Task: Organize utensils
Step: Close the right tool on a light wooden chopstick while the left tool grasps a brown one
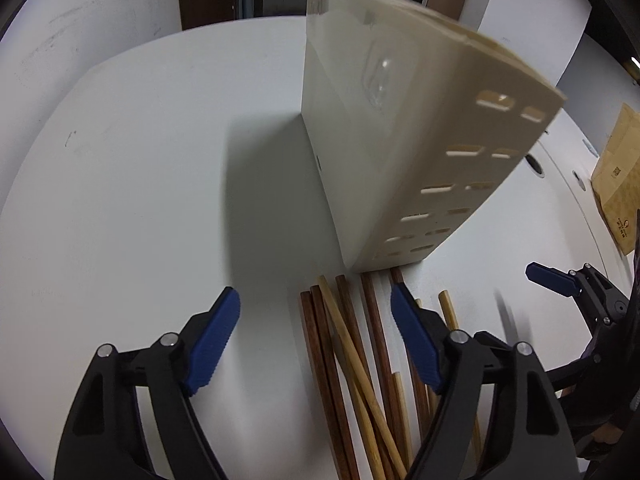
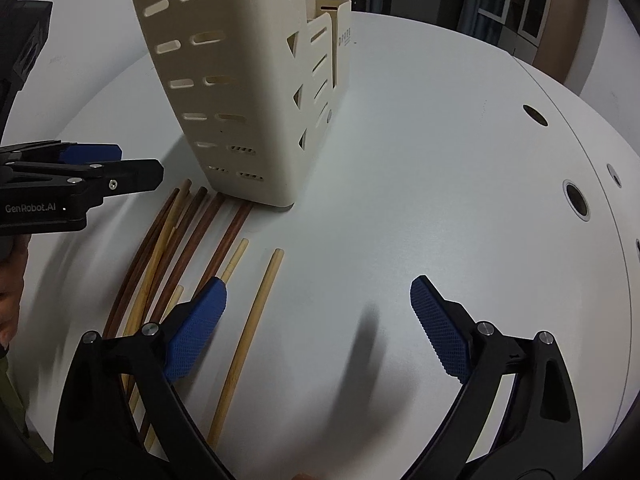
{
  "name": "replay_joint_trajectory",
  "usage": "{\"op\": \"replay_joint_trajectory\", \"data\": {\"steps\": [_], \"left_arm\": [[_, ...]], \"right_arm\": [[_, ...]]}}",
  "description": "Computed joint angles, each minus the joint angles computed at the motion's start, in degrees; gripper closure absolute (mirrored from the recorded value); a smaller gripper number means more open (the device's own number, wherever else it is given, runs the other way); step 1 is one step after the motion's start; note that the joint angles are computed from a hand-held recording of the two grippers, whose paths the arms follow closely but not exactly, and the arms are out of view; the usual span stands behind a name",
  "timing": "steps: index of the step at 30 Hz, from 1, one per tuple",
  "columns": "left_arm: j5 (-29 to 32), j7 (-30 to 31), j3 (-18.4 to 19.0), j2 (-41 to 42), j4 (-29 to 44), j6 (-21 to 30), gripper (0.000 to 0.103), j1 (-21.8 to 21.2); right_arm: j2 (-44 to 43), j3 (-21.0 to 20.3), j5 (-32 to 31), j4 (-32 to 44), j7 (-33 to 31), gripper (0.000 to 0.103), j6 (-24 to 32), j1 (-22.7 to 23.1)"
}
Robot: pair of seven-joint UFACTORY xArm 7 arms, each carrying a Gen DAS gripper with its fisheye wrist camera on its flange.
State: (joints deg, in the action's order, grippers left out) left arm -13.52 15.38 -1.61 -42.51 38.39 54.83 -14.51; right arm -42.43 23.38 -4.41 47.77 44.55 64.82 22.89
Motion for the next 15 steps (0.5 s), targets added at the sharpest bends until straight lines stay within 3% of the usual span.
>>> {"op": "replay_joint_trajectory", "data": {"steps": [15], "left_arm": [[2.6,-2.0,-2.2,6.1,2.1,0.9,0.048,0.2]], "right_arm": [[5.8,0.1,0.9,2.7,2.5,0.039,1.5,0.9]]}}
